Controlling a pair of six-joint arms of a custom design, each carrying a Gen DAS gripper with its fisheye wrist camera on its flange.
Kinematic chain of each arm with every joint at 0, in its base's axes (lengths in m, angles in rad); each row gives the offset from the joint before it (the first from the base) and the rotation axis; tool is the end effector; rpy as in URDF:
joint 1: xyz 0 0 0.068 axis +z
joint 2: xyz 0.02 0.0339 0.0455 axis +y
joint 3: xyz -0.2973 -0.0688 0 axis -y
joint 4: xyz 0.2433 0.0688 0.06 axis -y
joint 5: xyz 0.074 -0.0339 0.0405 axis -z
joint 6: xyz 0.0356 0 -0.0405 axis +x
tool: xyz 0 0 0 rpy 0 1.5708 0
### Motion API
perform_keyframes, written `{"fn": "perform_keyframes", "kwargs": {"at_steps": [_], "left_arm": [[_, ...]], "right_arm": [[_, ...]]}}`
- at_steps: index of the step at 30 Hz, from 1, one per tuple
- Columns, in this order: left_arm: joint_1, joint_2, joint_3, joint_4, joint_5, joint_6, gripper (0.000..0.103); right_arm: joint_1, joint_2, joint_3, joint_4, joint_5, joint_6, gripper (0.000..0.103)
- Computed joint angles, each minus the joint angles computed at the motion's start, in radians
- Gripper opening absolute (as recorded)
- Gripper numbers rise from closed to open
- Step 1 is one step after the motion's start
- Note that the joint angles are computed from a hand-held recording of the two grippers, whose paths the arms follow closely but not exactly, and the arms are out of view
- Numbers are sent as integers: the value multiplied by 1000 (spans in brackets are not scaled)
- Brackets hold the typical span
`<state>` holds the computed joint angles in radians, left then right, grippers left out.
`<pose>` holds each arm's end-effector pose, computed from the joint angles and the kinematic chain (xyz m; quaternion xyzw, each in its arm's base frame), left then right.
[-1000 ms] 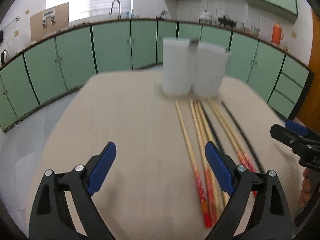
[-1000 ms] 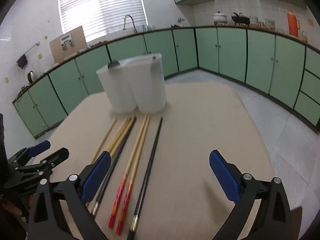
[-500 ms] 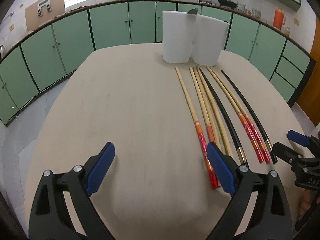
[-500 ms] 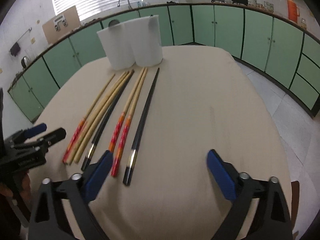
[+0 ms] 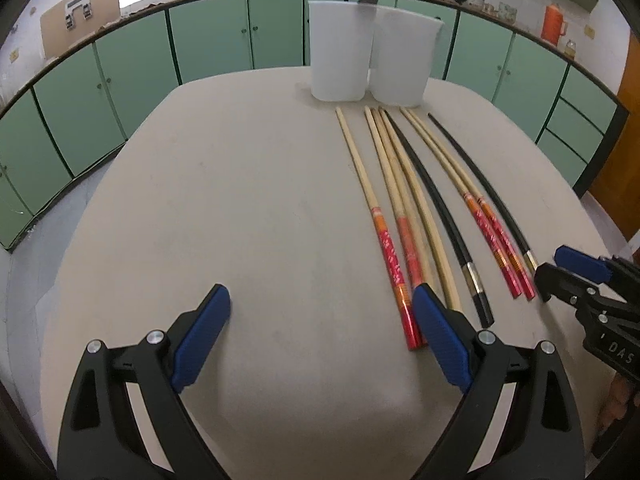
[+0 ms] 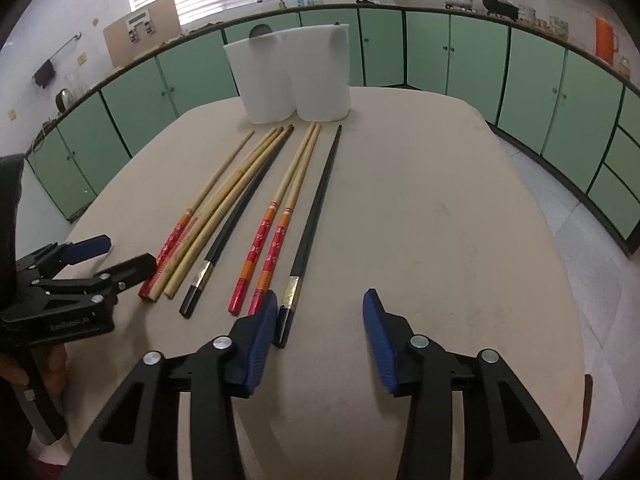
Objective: Organize utensils
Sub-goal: 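Withdraw both tools and move them over the chopsticks, then grasp a red-patterned chopstick with the left tool while the right tool grasps a black chopstick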
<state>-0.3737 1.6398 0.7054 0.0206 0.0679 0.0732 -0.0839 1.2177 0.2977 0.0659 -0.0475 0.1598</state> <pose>0.2786 -0.1119 0.1634 0.2203 0.9200 -0.0800 0.3140 0.1838 -0.0138 0.1526 0.1055 0.9303 0.0355 0.3495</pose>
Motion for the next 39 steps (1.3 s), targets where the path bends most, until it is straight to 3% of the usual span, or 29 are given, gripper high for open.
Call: {"fn": "perform_keyframes", "kwargs": {"at_steps": [14,19,33,39], "left_arm": [[-8,7,-2,2,-47,-8,85],[-4,0,-7,-3,-46,-3,85],[-13,-38,-50,18,-39,-15,72],[-18,-34,-55,40,-40,-10,67]], "right_arm": [[3,-20,-9,-10,-25,-13,44],[82,-32,-14,-26,45,3,44],[164,-41,-22,-24,135,46,26],[149,-16,-30,23,124,57,21]]}}
